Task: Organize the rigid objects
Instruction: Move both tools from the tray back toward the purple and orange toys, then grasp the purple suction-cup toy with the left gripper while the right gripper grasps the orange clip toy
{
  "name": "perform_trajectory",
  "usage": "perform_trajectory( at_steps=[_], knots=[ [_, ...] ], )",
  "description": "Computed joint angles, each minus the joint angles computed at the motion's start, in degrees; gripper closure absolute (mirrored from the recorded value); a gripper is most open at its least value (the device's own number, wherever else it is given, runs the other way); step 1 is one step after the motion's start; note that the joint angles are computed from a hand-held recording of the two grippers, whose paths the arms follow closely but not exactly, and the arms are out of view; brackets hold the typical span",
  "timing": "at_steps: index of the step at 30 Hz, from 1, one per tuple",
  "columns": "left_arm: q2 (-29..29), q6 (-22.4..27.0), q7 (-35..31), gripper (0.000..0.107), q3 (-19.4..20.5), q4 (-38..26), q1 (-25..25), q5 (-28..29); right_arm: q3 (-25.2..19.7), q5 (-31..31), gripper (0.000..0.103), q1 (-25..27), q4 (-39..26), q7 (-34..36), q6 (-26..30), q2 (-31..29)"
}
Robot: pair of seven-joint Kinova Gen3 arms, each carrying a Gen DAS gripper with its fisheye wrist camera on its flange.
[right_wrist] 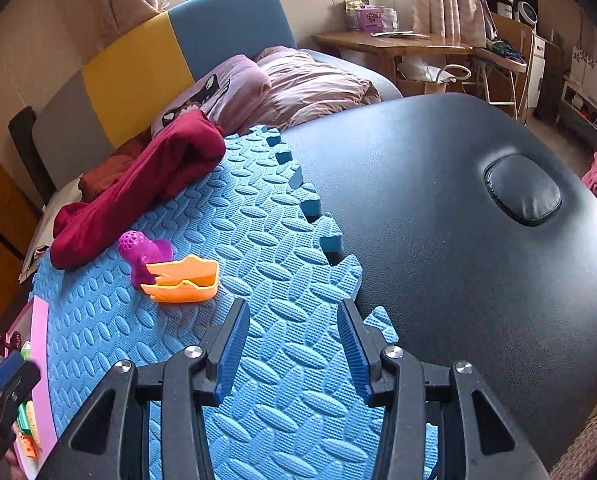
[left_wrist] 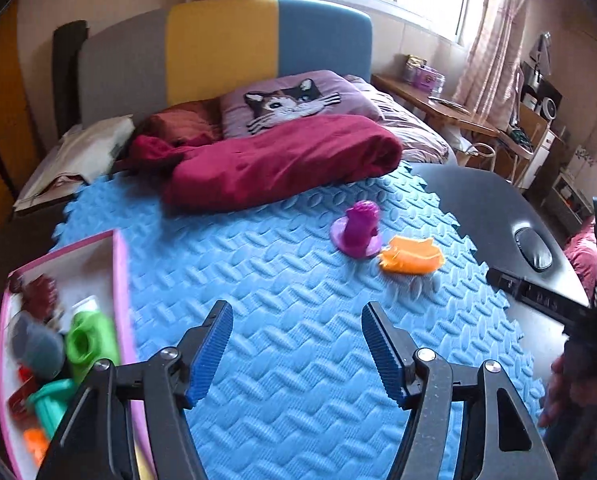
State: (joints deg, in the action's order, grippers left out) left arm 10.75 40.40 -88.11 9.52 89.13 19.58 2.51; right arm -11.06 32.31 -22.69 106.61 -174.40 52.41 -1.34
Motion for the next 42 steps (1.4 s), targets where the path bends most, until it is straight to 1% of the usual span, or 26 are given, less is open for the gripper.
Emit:
perform_trajectory(
  at_steps=[4,7,10,13,17,18,19,20,22,25,27,29,31,33,34,35,36,37,38,40,42],
  knots=[
    [4.94,0.83,-0.85,0.040,0.86,-5.34,1.16,0.21,0.36,-1.29,0.057,0.41,0.05,1.08,-0.74,0.12],
    [8.27,0.41,-1.27,0.039,0.86,-9.27,2.82,-0.54,0.81,-2.95,0.057,0.83,-0.10,2.80,-1.48,0.37],
    [11.40,0.94,-2.73,0.038,1.30,-13.13,3.21,0.41,1.15,-4.35,0.057,1.18,0.05,4.07,-2.58,0.38],
    [15.64,3.54,-1.74,0.038,0.68,-18.58,4.20,1.08,1.26,-4.96,0.057,1.48,0.14,4.81,-3.48,0.39],
    [20.06,5.95,0.51,0.039,-0.76,-23.56,6.08,0.37,1.45,-6.25,0.057,1.84,0.10,6.08,-4.19,0.49],
    [20.99,6.57,0.82,0.048,-1.06,-24.54,6.53,-0.07,1.55,-6.69,0.057,1.95,0.09,6.51,-4.43,0.53],
    [22.25,7.80,0.59,0.066,-0.83,-25.91,6.49,-0.06,1.61,-7.04,0.057,2.03,0.02,6.98,-4.53,0.65],
    [23.15,8.09,0.15,0.074,-0.54,-26.34,6.28,0.24,1.61,-7.19,0.057,2.03,-0.04,7.18,-4.50,0.76],
    [22.53,6.86,0.72,0.075,-1.82,-25.16,7.14,-0.58,1.61,-7.25,0.057,2.00,-0.08,7.39,-4.42,0.78],
    [20.11,5.68,1.55,0.075,-0.88,-21.82,4.66,2.01,1.58,-6.91,0.057,2.02,0.12,7.05,-4.74,0.57],
    [17.19,3.80,0.97,0.075,-0.76,-17.72,3.58,2.38,1.50,-6.84,0.057,2.00,0.16,7.02,-4.86,0.55],
    [14.01,1.76,1.17,0.075,-1.39,-13.33,3.68,1.29,1.43,-6.98,0.057,1.94,0.08,7.41,-4.83,0.59],
    [11.50,1.37,1.55,0.075,-1.28,-10.17,2.89,1.45,1.37,-7.05,0.057,1.85,0.21,7.76,-5.22,0.58],
    [8.39,-0.03,1.11,0.075,-0.87,-6.19,1.64,2.08,1.28,-7.05,0.057,1.75,0.52,8.22,-6.08,0.46],
    [6.79,-0.79,0.77,0.075,-0.65,-4.20,1.05,2.45,1.21,-7.14,0.055,1.68,0.63,8.62,-6.48,0.49],
    [5.26,-1.40,0.30,0.075,-0.38,-2.42,0.37,3.01,1.09,-7.14,0.047,1.53,0.60,8.96,-6.65,0.61],
    [3.61,-1.98,-0.61,0.075,0.02,-0.53,-0.53,3.94,0.91,-6.83,0.042,1.30,0.56,9.05,-6.85,0.71],
    [2.16,-2.40,-1.65,0.075,0.35,1.06,-1.33,4.83,0.62,-5.91,0.033,0.94,0.60,8.89,-7.09,0.76],
    [0.77,-2.61,-2.64,0.075,0.56,2.48,-2.00,5.61,0.38,-4.87,0.030,0.58,0.68,8.58,-7.30,0.83],
    [-1.89,-2.87,-4.87,0.075,0.83,5.18,-3.25,7.47,0.12,-3.57,0.030,-0.07,0.44,8.69,-7.53,1.21],
    [-3.90,-3.14,-6.59,0.075,0.69,7.10,-4.03,8.86,0.65,-4.97,0.030,-0.02,0.20,10.26,-8.62,1.47]
  ],
)
